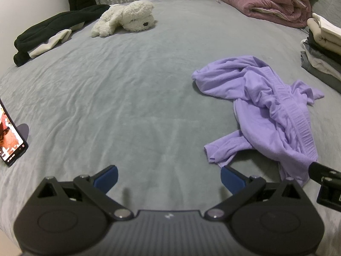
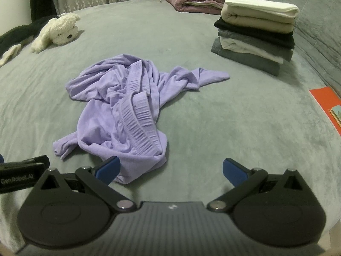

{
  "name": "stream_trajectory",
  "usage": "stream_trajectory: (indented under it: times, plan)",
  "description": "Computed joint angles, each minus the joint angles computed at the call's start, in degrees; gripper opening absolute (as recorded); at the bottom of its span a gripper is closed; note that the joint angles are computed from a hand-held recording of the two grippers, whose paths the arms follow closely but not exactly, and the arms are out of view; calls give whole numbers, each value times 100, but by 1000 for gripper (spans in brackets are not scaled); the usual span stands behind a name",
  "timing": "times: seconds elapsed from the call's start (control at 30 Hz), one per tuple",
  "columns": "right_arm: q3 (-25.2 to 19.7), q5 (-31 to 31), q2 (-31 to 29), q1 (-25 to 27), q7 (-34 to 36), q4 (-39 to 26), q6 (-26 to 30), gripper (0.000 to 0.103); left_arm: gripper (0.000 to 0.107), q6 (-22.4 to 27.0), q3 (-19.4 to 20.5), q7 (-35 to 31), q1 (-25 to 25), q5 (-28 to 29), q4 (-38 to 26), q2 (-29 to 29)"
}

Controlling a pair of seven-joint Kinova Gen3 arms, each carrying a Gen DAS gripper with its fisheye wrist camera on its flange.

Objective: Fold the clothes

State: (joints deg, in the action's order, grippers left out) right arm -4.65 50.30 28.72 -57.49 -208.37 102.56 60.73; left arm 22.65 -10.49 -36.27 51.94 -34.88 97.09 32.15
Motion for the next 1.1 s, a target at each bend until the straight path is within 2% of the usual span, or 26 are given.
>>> stream_trajectory:
  times: [1.1]
  plan:
    - [4, -58, 5, 23, 102, 4, -37, 103, 103, 65, 58, -31, -20, -40, -35, 31]
